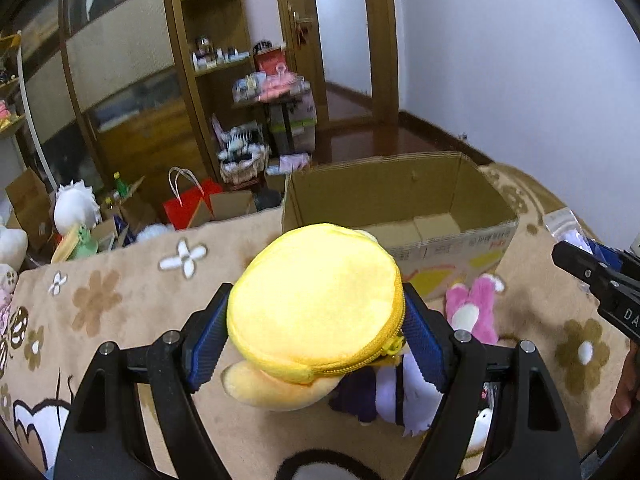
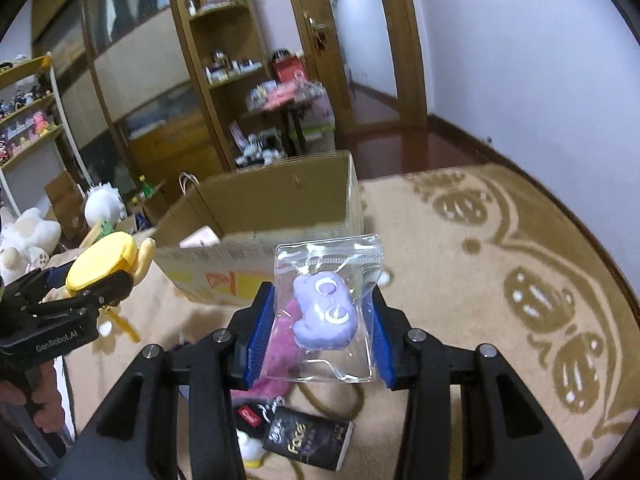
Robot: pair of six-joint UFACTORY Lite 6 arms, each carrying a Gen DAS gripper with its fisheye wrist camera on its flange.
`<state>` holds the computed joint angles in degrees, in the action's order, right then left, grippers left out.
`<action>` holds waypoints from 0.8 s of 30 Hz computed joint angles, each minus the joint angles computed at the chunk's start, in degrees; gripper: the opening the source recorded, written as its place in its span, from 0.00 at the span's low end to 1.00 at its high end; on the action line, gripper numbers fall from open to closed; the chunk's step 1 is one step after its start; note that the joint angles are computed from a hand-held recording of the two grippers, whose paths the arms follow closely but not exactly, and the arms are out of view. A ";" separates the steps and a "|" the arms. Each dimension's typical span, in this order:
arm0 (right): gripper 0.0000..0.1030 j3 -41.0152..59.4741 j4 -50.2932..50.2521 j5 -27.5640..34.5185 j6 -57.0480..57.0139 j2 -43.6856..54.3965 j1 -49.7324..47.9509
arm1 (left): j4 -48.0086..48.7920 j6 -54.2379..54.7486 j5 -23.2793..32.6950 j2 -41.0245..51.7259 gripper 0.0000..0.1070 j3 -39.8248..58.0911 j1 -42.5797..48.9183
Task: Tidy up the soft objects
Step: 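Carry both held items over the cardboard box and open both tools to release them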
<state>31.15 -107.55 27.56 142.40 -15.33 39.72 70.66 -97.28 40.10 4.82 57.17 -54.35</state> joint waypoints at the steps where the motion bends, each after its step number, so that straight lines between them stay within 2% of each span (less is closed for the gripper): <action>1: 0.45 0.25 0.01 0.50 -0.39 -0.23 0.15 | 0.98 -0.60 0.49 -0.53 0.74 -0.09 -0.21; 8: 0.45 4.00 -1.22 1.08 -2.83 0.97 -0.75 | 7.80 -6.04 6.03 -1.97 0.74 1.25 -1.27; 14: 0.45 6.70 -3.20 0.39 -3.76 3.33 -1.71 | 8.50 -2.10 1.99 -1.31 0.74 5.51 2.79; 18: 0.45 9.06 -3.32 -0.11 -5.88 4.72 -2.18 | 7.06 -0.63 -2.91 -0.12 0.74 8.93 6.38; 24: 0.45 13.08 -4.47 -2.17 -9.38 7.12 -4.26 | 6.84 3.19 -4.45 3.71 0.74 13.96 8.70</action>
<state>44.23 -112.02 25.39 133.02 -8.22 35.47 77.50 -94.09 35.65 8.52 71.13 -45.65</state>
